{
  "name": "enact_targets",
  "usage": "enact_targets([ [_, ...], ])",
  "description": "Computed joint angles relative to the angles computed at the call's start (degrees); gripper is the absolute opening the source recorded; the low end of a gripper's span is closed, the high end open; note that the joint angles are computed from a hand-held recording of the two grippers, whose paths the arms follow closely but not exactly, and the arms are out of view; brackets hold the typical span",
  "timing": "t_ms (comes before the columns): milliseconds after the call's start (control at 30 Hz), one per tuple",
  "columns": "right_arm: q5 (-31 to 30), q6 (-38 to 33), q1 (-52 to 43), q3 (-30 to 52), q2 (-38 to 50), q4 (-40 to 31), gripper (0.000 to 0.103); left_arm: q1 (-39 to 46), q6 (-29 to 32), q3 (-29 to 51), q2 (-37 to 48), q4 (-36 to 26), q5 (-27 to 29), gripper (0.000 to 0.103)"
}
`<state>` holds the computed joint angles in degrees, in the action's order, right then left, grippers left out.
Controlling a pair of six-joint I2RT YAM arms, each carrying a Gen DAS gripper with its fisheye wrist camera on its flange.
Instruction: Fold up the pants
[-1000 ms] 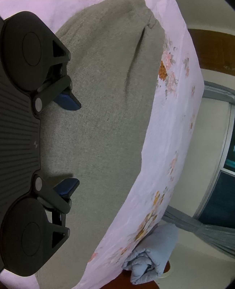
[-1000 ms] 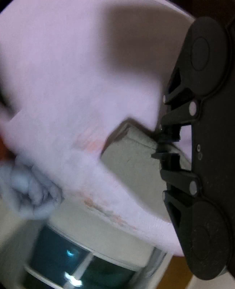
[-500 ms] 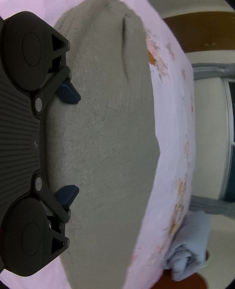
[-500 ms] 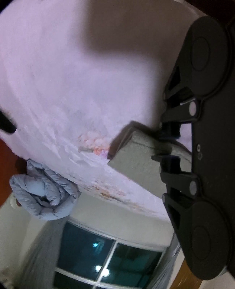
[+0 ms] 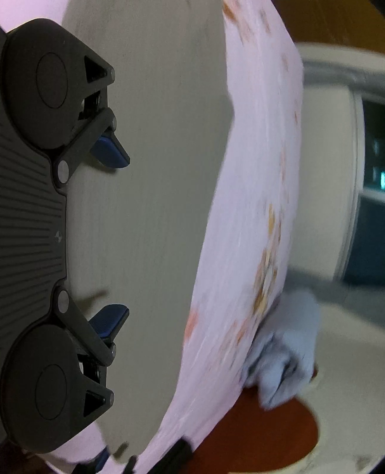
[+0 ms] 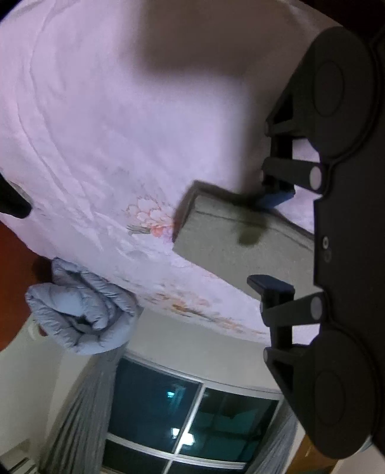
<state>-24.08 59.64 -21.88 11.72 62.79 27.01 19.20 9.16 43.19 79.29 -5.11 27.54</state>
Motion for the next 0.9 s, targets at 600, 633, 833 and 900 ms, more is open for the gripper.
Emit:
enact_targets([
  [600,8.9,-10.5,6.5,10.5,2.3,-12.0,0.000,-19.1,-4.2,-2.5,2.7,2.5,-18.9,0.103],
  [633,11.3,-12.5,9.2,12.3,0.4,-14.2,0.000,-16.8,-4.2,-1.7,2.2,1.0,-15.1,0.103],
  [833,36.0,-29.7,43.7,32.2,5.5,-25.1,0.000,13.0,3.0,3.4,-3.2,-2.1,5.4,0.102],
  [900,42.0,-32.9,53.9,38.1,13.9,-26.2,0.003,21.7,5.3,9.1,1.4,-3.9,8.8,0.102],
])
